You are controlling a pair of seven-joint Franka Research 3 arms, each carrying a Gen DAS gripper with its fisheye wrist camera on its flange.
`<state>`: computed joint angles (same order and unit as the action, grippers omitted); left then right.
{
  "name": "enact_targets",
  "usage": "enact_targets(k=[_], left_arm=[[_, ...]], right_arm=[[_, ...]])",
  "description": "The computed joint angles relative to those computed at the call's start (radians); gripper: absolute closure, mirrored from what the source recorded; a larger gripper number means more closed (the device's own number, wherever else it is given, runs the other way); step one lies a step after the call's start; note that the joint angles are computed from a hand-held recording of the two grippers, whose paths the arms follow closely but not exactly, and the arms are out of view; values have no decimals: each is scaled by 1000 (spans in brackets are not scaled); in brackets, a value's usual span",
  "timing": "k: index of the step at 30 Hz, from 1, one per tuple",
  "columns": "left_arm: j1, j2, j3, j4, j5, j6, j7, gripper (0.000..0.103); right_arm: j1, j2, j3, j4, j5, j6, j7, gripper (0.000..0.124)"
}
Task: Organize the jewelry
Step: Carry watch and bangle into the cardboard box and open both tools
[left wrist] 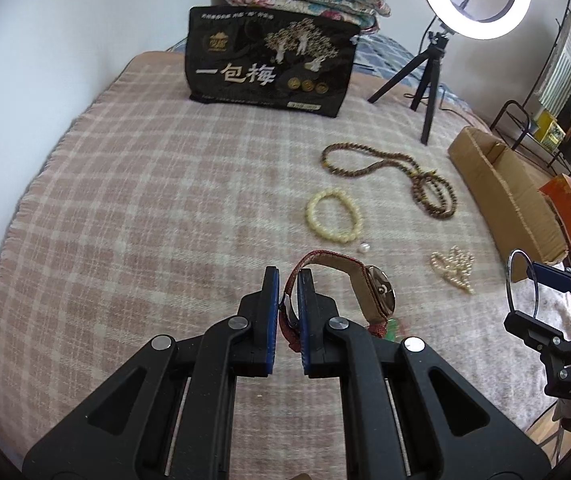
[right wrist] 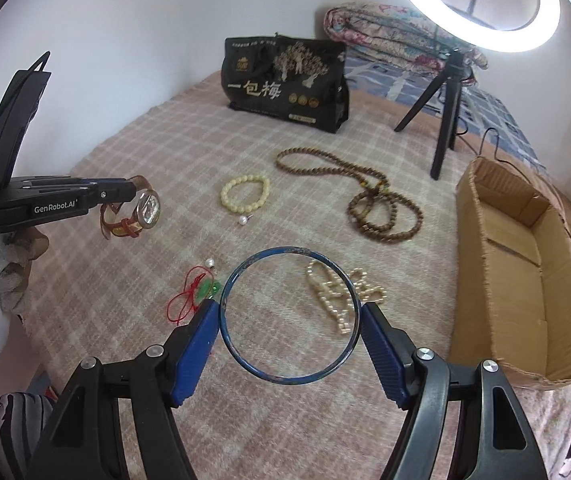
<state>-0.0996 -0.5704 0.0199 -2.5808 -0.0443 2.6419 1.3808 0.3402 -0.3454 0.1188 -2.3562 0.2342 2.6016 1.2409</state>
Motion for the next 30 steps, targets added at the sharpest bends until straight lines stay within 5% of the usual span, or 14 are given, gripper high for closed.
enact_targets(k=[17,30], left_arm=[[-114,172,-55,215,-78,41,30,96],[-127,413,-144,462,-97,68,39,96]], right_arm=[[-139,-86,-52,6,-63,-27,31,50],[-218,-35,-96,47,-82,-9,2,50]])
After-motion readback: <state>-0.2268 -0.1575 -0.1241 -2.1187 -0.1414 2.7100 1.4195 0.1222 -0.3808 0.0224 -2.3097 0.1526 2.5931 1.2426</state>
